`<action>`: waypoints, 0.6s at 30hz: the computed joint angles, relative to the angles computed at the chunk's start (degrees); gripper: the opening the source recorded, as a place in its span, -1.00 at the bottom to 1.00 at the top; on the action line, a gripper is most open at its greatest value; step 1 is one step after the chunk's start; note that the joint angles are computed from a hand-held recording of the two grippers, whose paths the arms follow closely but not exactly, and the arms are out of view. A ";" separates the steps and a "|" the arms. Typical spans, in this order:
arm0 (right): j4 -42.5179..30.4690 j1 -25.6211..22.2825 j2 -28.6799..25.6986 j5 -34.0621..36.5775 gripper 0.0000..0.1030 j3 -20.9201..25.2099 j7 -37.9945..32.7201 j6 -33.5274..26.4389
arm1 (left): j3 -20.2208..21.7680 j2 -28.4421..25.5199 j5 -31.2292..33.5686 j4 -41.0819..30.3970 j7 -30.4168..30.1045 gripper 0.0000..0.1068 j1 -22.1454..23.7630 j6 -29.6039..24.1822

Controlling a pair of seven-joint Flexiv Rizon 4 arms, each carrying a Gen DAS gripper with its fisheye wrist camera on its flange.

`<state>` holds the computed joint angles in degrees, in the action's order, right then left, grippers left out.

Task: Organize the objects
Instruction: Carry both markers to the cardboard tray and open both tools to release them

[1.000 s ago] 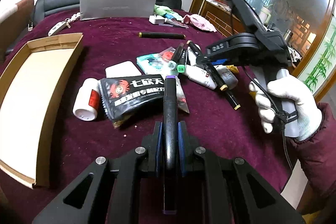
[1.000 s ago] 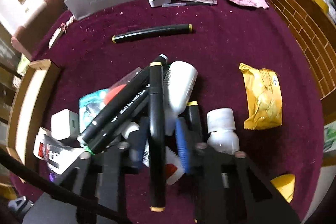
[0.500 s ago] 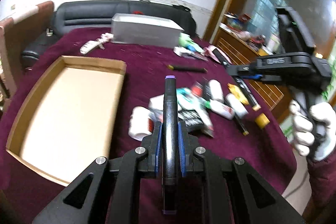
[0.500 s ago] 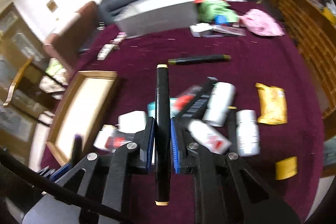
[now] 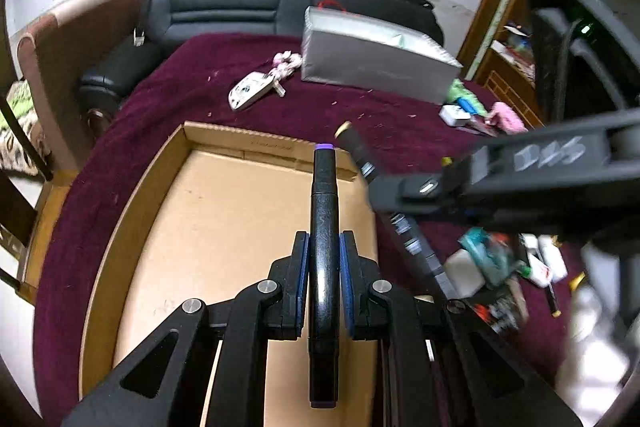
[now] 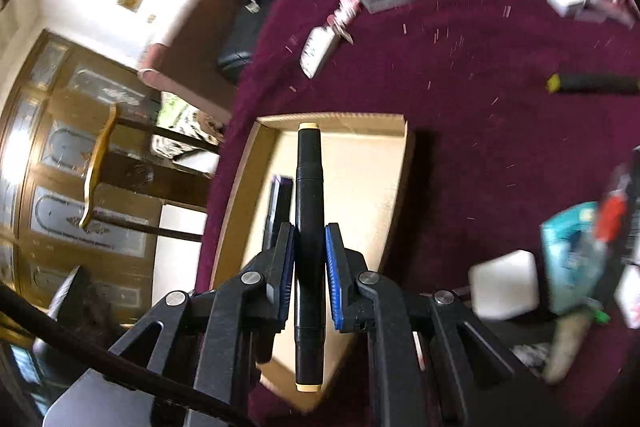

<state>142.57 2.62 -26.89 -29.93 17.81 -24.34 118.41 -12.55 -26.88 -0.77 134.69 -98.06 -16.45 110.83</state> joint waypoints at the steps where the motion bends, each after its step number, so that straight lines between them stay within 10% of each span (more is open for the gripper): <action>1: -1.31 1.68 -1.74 1.34 -0.75 -0.98 -0.18 -0.69 | -0.61 -1.26 0.16 -0.69 -0.19 -0.78 0.86 -0.06; 18: -7.36 18.01 -5.47 23.15 -0.48 -10.75 -10.10 -6.27 | -9.55 -12.03 4.06 -7.12 -2.10 -0.79 10.40 0.70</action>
<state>135.20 20.64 -32.36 -6.78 7.06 -34.44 112.14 -22.10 -38.90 3.29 127.57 -100.16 -6.06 111.53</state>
